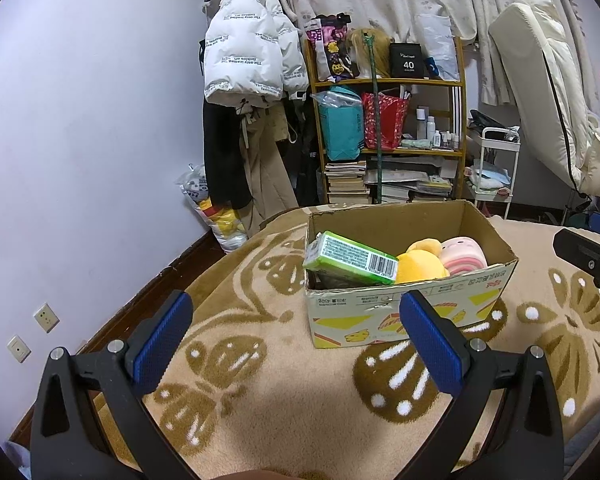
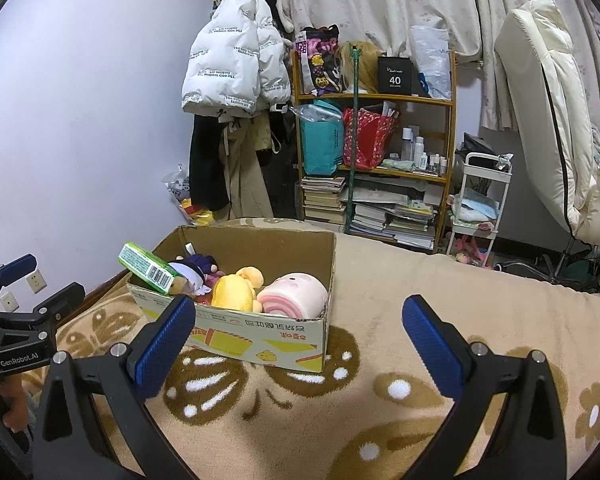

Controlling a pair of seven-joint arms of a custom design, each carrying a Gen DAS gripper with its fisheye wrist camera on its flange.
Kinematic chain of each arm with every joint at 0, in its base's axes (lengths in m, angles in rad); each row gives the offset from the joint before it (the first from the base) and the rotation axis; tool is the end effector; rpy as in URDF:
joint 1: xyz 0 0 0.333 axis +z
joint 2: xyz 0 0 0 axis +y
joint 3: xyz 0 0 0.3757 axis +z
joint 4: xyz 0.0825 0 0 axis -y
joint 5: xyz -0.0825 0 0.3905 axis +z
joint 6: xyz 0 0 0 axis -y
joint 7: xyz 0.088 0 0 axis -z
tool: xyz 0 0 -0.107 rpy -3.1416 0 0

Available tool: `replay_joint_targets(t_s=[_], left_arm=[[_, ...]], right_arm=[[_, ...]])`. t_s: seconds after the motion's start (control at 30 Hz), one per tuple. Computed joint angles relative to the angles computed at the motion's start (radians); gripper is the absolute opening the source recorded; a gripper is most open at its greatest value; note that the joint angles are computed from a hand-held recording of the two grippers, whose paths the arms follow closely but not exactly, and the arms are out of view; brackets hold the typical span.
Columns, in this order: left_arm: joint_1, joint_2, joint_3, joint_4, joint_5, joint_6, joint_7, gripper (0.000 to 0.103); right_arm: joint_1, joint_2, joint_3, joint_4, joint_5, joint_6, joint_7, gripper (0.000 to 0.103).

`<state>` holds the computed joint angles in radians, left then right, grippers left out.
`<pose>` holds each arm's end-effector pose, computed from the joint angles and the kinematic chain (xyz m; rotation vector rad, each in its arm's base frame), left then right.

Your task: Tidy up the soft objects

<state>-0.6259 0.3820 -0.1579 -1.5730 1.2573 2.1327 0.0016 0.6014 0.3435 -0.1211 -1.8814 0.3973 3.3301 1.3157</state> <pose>0.5563 -0.4688 0.5196 -1.6444 1.3821 -0.6564 0.6290 0.2950 0.5140 -1.7247 1.2297 -0.6957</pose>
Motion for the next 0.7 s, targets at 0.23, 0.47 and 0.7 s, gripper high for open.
replay_joint_targets(t_s=[0.23,0.47,0.7], left_arm=[[-0.001,0.000,0.000,0.001,0.000,-0.001,-0.001,0.102],[-0.003,0.003,0.001,0.002,0.002,0.002,-0.002,0.102],[-0.003,0.003,0.001,0.002,0.001,0.003,-0.001,0.102]], right_arm=[[-0.025,-0.001,0.027,-0.010,0.006,0.016,-0.007,0.103],[-0.025,-0.002,0.027,-0.011,0.015,0.016,-0.017,0.103],[-0.049,-0.003,0.053,-0.012,0.011,0.018,-0.020,0.103]])
